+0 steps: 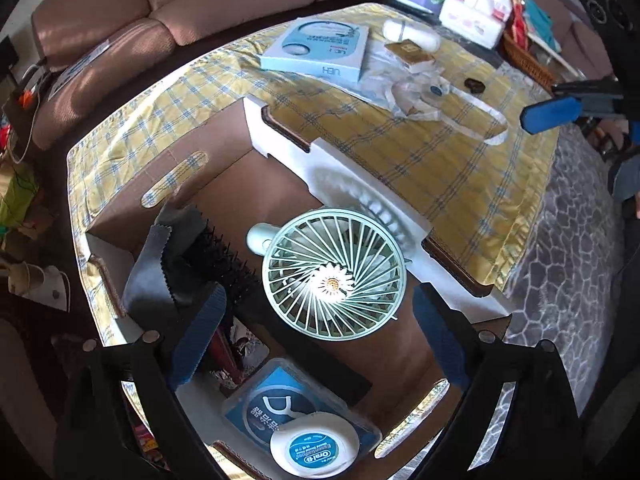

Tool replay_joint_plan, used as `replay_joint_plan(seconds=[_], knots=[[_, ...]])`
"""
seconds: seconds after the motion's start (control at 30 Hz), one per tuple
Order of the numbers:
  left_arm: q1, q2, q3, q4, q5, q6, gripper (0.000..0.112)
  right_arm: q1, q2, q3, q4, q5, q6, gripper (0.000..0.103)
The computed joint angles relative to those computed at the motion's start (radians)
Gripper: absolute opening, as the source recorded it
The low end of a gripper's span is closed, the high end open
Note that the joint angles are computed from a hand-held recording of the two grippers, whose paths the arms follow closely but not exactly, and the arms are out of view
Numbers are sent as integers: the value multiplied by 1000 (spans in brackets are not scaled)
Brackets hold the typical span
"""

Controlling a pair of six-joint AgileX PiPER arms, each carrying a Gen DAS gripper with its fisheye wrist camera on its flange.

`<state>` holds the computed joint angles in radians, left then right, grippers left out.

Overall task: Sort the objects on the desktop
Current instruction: 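Move the left tool into the box and close it on the handheld fan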

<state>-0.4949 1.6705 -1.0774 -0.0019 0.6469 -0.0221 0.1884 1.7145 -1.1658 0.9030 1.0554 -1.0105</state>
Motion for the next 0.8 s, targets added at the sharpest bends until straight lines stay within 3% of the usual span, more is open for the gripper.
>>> replay_joint_plan(seconds=[0.1, 0.27, 0.47, 0.53, 0.8], knots=[[-7, 17, 11, 11, -37, 67, 103, -18, 13, 8, 11, 5, -46, 85], [39, 42, -11, -133, -60, 237, 103, -30, 38, 18, 23, -2, -89, 86], [25, 130, -82, -135, 9, 298, 102, -41, 58, 28, 56, 2, -101, 87], [7, 153, -84, -85, 0, 248, 83, -34, 54, 36, 47, -21, -96, 87], [48, 105, -30, -135, -41, 289, 83, 39, -10, 83, -48, -197, -38, 87]])
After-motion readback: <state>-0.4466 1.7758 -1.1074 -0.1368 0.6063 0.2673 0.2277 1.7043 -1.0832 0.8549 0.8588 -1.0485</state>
